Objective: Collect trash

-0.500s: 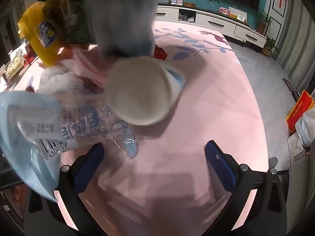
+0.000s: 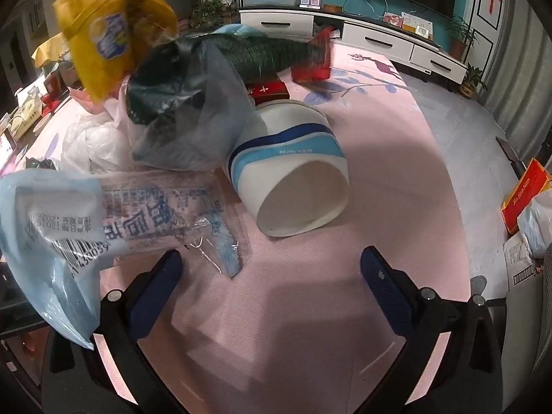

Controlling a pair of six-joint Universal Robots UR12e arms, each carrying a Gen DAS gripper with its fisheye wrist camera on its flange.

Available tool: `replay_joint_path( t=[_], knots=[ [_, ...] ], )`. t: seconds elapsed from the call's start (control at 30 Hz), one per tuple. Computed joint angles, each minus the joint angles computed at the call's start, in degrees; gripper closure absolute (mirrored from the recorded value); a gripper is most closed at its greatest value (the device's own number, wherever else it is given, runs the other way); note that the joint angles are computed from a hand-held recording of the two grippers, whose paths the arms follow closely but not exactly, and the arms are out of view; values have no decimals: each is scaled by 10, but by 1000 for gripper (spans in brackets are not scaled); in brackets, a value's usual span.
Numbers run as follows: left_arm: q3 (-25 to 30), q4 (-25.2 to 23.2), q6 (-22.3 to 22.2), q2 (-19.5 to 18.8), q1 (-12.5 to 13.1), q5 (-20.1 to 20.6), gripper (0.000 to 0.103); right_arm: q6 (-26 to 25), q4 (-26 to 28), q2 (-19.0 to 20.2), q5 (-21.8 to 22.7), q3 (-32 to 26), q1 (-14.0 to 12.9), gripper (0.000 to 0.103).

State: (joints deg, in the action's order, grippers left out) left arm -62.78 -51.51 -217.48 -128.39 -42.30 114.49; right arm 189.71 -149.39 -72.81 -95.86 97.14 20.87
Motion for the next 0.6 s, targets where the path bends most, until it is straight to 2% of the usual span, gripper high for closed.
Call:
replay_joint_path(
  t=[0.6],
  knots=[
    [2, -2, 5, -1, 2, -4, 2, 0, 0, 0, 0, 0, 0, 2]
  ],
)
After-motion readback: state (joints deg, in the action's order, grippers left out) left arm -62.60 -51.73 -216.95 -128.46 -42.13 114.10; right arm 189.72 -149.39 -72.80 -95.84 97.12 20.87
